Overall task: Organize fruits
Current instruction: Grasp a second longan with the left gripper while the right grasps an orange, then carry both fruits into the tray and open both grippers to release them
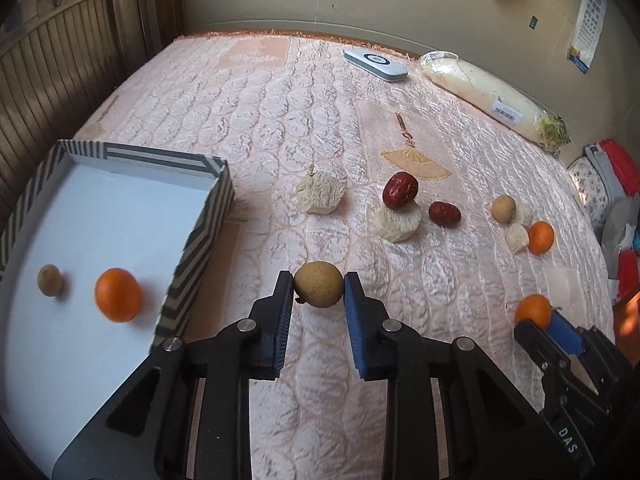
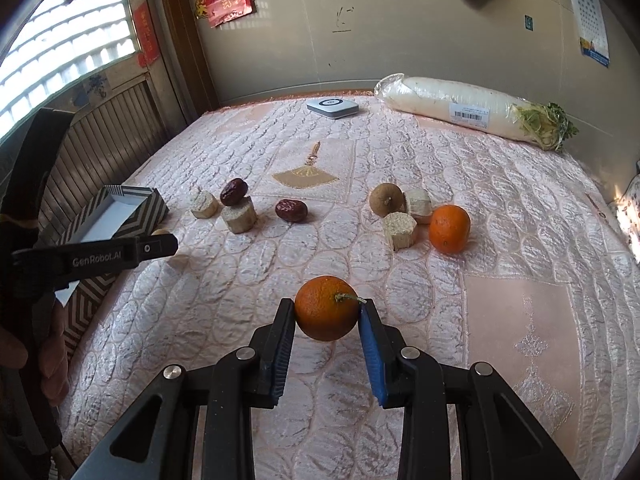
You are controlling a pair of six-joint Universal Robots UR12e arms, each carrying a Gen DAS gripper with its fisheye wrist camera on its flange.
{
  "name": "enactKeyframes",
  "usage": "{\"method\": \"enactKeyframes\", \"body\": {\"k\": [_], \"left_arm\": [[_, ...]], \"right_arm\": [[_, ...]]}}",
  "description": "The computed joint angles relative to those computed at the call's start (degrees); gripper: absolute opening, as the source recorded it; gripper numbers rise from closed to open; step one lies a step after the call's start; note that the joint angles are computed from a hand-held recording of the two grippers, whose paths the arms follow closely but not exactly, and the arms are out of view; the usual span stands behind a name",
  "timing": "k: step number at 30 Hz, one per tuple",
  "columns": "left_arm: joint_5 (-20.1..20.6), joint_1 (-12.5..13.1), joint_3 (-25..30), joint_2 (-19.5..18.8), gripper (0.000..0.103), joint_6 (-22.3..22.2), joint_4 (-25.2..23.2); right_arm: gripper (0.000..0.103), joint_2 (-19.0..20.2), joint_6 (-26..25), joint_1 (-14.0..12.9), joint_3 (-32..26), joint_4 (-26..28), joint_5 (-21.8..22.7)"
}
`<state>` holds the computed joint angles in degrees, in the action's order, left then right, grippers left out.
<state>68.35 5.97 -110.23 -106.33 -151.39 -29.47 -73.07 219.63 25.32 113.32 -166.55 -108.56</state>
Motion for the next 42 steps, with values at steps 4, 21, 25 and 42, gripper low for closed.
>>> {"method": "enactKeyframes", "body": {"k": [4,21,25,42], "left_arm": [[-0.52,0.98,-1.8,1.36,0.025,1.63,1.78],[-0.27,5.37,-5.5,3.72,0.025,2.42,11.45],[0.12,6.46,-5.26,3.53,0.025,1.44,12.61],[3.61,10.13,-3.63,1.39,0.025,-2.35,15.54]], "right_arm": [[0.031,0.25,-0.39,0.63,-0.73,-0.12,-0.46],[0.031,2.89,-5.15,2.96,-6.29,1.02,0.66],[0.031,4.0,-6.86,3.55,-8.31,1.23,1.31],[0.031,9.93,-14.56,5.27,-17.76,2.42,5.79]]}}
